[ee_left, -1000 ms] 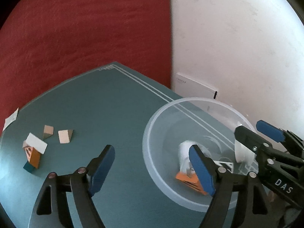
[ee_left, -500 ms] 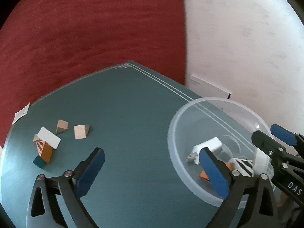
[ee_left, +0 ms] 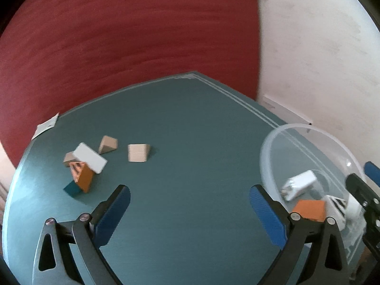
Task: Organize rigid objects
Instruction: 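Lower the charger plug into the clear bin and open the left tool, then withdraw both open tools from the bin back toward the block pile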
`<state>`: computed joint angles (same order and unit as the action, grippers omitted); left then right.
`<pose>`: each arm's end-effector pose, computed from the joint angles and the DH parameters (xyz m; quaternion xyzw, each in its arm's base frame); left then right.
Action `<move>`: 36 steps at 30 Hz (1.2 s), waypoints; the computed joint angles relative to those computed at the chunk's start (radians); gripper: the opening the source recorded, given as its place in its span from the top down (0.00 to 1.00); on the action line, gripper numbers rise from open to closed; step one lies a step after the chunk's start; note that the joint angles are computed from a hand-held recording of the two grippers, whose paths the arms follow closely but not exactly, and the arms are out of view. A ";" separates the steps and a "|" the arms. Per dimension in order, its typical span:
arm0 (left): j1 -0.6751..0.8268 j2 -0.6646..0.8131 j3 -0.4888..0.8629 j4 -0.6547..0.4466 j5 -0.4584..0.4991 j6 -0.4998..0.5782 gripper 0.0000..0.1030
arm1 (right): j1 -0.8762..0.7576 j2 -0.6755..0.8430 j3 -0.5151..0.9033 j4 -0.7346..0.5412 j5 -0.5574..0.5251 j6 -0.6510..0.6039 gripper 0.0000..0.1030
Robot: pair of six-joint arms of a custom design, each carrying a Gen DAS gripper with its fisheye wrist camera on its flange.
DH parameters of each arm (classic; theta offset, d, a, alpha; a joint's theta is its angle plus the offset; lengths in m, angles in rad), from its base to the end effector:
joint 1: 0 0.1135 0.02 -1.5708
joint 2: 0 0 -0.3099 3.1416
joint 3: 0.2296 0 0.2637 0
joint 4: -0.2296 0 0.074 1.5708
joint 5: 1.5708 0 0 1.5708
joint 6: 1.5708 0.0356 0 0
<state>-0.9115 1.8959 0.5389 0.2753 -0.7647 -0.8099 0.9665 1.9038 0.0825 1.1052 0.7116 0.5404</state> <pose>0.1904 -0.2054 0.0810 -0.0445 0.9036 0.0656 0.4209 0.1282 0.1447 0.0765 -0.0393 0.8643 0.0346 0.5002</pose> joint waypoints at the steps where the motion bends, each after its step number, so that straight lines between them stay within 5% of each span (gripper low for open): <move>1: -0.008 0.000 0.000 -0.015 -0.008 -0.022 0.01 | 0.016 0.000 0.008 -0.012 0.015 0.001 0.33; 8: 0.024 -0.048 -0.091 -0.019 -0.023 -0.085 0.01 | 0.118 -0.007 0.057 -0.095 0.091 0.006 0.33; 21: 0.191 -0.148 -0.316 0.087 -0.008 -0.066 0.01 | 0.184 -0.005 0.149 -0.205 0.071 0.007 0.33; 36: 0.508 -0.114 -0.431 0.321 0.091 0.131 0.01 | 0.209 0.019 0.303 -0.307 -0.063 -0.062 0.33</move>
<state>-0.4032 1.7819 0.1077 0.5967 -0.6733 -0.6787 1.1756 1.9232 0.3852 0.7981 0.6490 0.4787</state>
